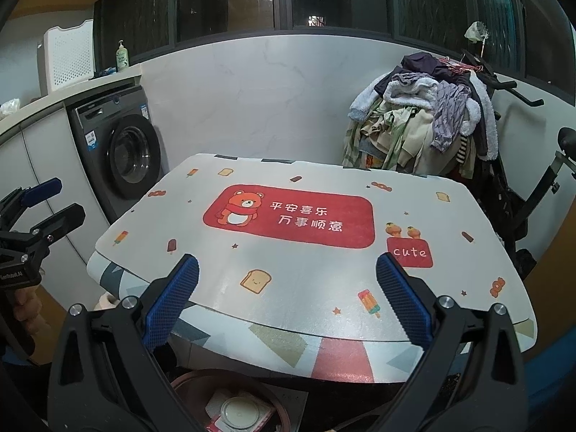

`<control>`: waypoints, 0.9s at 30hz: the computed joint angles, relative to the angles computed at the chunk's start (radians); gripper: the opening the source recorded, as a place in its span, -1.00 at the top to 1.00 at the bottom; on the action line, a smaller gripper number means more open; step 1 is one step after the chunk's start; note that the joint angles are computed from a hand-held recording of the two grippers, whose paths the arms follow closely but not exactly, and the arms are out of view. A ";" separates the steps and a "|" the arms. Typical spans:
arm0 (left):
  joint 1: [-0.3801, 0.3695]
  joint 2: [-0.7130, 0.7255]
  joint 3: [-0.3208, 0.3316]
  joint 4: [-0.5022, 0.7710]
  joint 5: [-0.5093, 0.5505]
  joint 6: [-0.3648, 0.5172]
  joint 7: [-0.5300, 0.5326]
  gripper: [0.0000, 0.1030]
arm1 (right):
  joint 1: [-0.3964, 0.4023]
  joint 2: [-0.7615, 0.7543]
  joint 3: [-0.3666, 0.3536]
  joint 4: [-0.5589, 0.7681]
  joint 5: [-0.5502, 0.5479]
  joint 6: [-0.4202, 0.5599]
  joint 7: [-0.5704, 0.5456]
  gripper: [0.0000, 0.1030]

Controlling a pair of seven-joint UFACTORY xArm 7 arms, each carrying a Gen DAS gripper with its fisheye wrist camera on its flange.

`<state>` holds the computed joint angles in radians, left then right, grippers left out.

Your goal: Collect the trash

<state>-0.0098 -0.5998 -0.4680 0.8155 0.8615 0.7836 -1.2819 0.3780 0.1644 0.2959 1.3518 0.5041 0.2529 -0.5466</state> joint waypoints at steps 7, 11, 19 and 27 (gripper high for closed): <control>-0.004 0.003 -0.004 0.003 0.003 0.011 -0.001 -0.89 | -0.002 -0.004 0.006 -0.002 0.012 -0.003 -0.017 -0.89; -0.009 0.002 0.001 0.000 -0.001 0.007 -0.003 -0.89 | 0.000 -0.003 0.005 -0.002 0.013 -0.007 -0.018 -0.89; -0.009 0.006 0.001 -0.001 -0.003 0.006 0.000 -0.89 | 0.004 -0.003 0.003 0.000 0.005 -0.004 -0.015 -0.89; -0.013 0.009 -0.001 -0.004 0.005 0.010 -0.009 -0.89 | 0.006 -0.002 0.003 -0.001 -0.001 -0.004 -0.012 -0.89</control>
